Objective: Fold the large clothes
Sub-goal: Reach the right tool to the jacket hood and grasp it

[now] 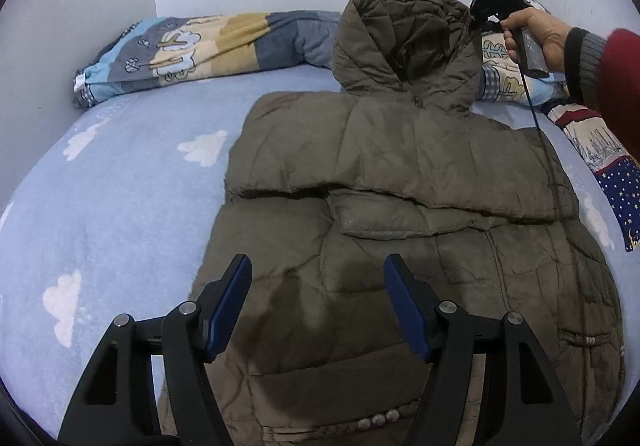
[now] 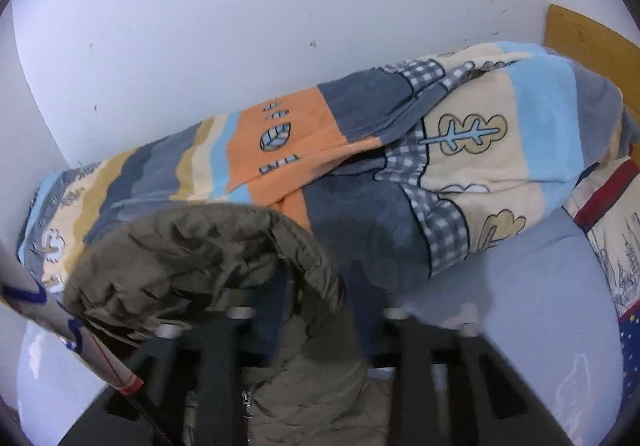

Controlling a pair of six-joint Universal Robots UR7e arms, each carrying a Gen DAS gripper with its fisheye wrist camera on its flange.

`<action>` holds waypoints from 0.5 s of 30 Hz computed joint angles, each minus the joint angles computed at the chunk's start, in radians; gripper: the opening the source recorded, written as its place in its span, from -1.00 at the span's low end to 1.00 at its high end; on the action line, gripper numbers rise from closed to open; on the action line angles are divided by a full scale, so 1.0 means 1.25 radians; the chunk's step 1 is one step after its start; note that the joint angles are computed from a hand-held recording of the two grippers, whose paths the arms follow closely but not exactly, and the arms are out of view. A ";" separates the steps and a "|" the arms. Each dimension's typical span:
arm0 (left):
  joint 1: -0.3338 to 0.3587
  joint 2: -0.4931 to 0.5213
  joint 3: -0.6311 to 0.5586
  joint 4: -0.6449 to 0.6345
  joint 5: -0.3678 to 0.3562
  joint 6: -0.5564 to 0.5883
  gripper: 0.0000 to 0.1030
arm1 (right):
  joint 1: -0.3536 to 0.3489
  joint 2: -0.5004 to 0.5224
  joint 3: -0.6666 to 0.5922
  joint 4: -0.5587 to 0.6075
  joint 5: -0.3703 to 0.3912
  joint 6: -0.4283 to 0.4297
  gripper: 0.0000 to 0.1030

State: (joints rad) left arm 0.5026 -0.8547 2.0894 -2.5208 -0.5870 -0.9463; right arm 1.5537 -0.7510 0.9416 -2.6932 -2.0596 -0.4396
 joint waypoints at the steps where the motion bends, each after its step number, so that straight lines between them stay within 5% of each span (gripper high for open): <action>1: -0.001 0.001 -0.001 0.002 0.001 0.000 0.31 | 0.000 -0.004 0.015 -0.025 -0.003 -0.014 -0.83; 7: -0.019 -0.003 0.001 0.007 0.010 -0.019 0.31 | 0.004 -0.123 0.221 -0.170 0.048 -0.084 -0.87; 15: -0.031 -0.033 0.016 0.004 0.025 -0.055 0.31 | 0.011 -0.410 0.611 -0.291 0.142 -0.157 -0.87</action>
